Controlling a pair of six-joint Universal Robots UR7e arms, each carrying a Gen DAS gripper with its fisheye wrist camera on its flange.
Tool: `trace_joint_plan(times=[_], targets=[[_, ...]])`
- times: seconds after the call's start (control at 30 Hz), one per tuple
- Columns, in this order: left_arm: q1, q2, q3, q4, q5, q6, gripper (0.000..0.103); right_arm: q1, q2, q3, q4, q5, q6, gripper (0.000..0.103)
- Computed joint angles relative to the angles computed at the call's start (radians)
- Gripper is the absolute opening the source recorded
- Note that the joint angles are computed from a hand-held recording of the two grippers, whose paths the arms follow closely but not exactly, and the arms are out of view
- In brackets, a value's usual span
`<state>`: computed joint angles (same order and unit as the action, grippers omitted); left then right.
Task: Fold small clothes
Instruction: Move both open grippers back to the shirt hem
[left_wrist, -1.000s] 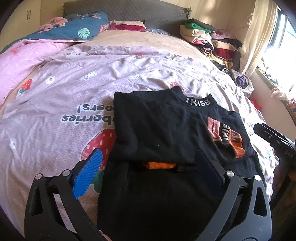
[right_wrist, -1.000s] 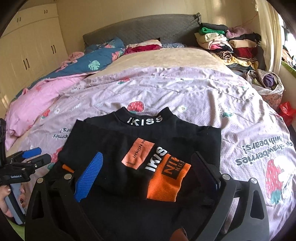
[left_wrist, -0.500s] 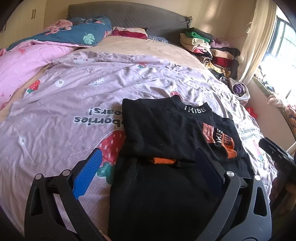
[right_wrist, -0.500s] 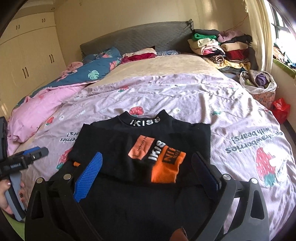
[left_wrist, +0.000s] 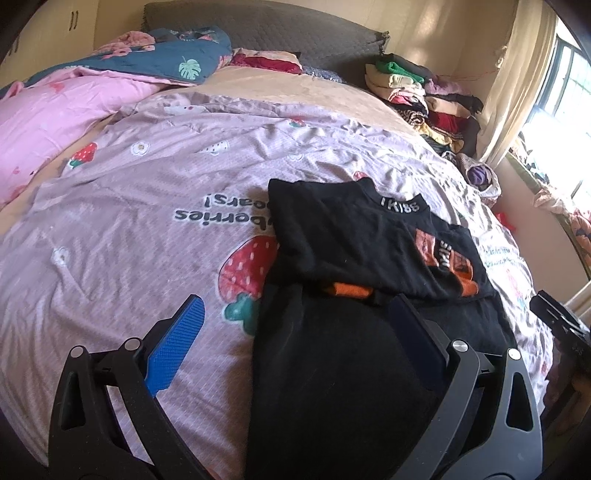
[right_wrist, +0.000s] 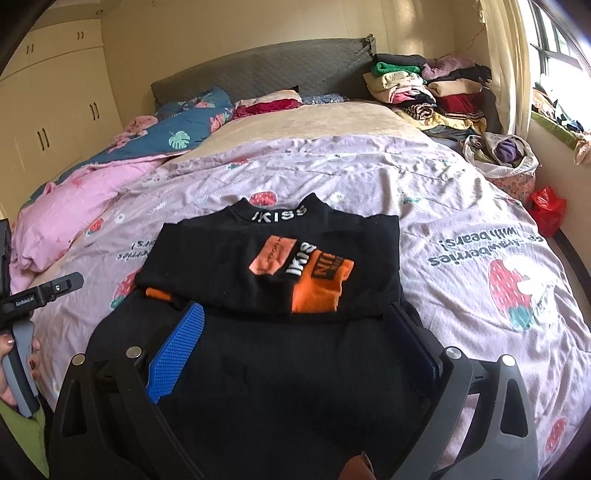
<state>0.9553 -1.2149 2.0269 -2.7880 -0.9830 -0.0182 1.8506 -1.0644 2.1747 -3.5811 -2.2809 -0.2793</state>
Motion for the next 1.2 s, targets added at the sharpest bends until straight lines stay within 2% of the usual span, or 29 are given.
trace_joint_plan(times=[0.27,0.87,1.07,1.13,1.2], targets=[[0.002,-0.037,0.045,0.022,0.023,0.007,0.094,0.015,-0.013,0.042,0.0,-0.018,0.015,0.097],[0.008,-0.13,0.16,0.069,0.027,0.015,0.094,0.019,-0.055,0.159,-0.02,-0.052,0.041,0.097],[0.029,-0.171,0.195,0.088,-0.016,0.021,0.093,0.014,-0.078,0.205,-0.021,-0.077,0.056,0.097],[0.037,-0.189,0.208,0.097,-0.037,0.021,0.092,0.013,-0.087,0.222,-0.025,-0.084,0.058,0.097],[0.043,-0.203,0.218,0.106,-0.059,0.015,0.082,0.012,-0.094,0.237,-0.027,-0.094,0.06,0.097]])
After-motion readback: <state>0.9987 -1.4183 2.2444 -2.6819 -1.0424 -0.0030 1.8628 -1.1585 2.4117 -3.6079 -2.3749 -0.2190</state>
